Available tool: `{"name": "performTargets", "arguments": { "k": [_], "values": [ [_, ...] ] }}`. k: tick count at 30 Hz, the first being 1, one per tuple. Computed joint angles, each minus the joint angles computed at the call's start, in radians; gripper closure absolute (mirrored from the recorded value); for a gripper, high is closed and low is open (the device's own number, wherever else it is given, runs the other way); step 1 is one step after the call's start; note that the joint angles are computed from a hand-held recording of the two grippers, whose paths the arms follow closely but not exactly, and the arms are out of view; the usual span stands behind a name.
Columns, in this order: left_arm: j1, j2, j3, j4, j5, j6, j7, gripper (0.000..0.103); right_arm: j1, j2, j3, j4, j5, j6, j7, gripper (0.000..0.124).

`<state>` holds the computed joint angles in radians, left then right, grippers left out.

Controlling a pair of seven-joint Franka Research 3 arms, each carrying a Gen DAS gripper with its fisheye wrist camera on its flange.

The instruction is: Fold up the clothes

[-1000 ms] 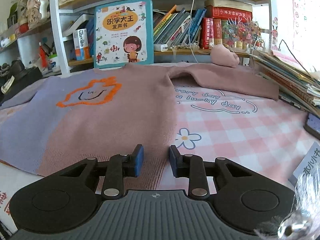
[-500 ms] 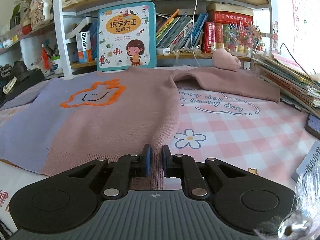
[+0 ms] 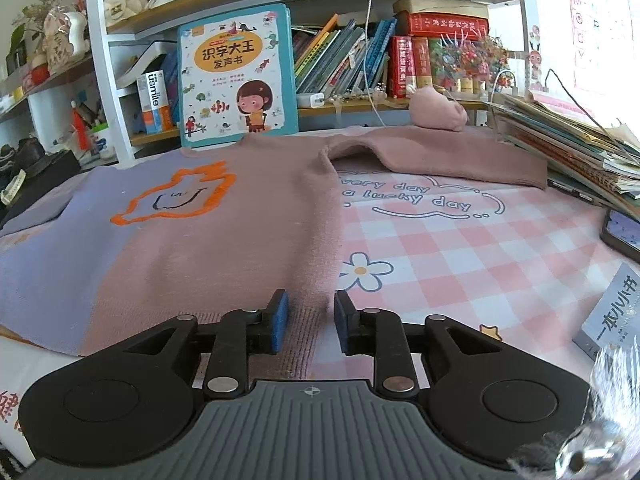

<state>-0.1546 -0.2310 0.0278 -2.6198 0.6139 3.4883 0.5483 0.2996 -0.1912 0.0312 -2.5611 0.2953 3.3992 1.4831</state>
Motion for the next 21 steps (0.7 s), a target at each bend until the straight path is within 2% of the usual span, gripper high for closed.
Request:
{"name": "performTargets", "arguments": {
  "k": [2, 6, 9, 12, 13, 15, 16, 17, 18, 19, 21],
  "values": [
    [0.038, -0.013, -0.044, -0.017, -0.054, 0.025, 0.031, 0.057, -0.021, 0.001, 0.025, 0.000, 0.014, 0.003, -0.011, 0.101],
    [0.083, -0.025, -0.108, -0.035, -0.145, 0.042, 0.103, 0.056, -0.079, 0.003, 0.097, 0.006, 0.064, 0.001, -0.056, 0.100],
    [0.026, -0.007, -0.063, -0.007, -0.109, -0.043, 0.092, 0.058, -0.067, 0.005, 0.086, 0.007, 0.070, 0.003, -0.062, 0.100],
    [0.006, 0.022, -0.062, 0.010, -0.114, -0.070, 0.114, 0.061, -0.066, 0.005, 0.085, 0.008, 0.076, 0.000, -0.071, 0.100],
    [0.015, 0.028, -0.076, 0.012, -0.125, -0.066, 0.132, 0.061, -0.068, 0.005, 0.088, 0.008, 0.080, -0.002, -0.074, 0.100],
    [-0.016, 0.047, -0.044, 0.024, -0.108, -0.051, 0.122, 0.061, -0.061, 0.005, 0.080, 0.010, 0.078, -0.005, -0.076, 0.101],
    [-0.024, 0.058, -0.034, 0.029, -0.100, -0.038, 0.111, 0.063, -0.029, 0.004, 0.046, 0.009, 0.064, -0.007, -0.068, 0.102],
    [-0.035, 0.064, -0.018, 0.034, -0.078, -0.033, 0.090, 0.070, 0.009, 0.003, 0.002, 0.007, 0.034, -0.009, -0.046, 0.108],
    [-0.044, 0.071, -0.004, 0.038, -0.053, -0.028, 0.067, 0.086, 0.016, 0.001, -0.007, 0.006, 0.017, -0.011, -0.033, 0.110],
    [-0.077, 0.077, 0.044, 0.050, 0.024, -0.034, -0.002, 0.094, -0.003, 0.002, 0.019, 0.008, 0.033, -0.012, -0.050, 0.110],
    [-0.074, 0.074, 0.062, 0.045, 0.070, -0.020, -0.060, 0.098, -0.035, -0.001, 0.058, 0.009, 0.043, -0.016, -0.067, 0.113]
  ]
}}
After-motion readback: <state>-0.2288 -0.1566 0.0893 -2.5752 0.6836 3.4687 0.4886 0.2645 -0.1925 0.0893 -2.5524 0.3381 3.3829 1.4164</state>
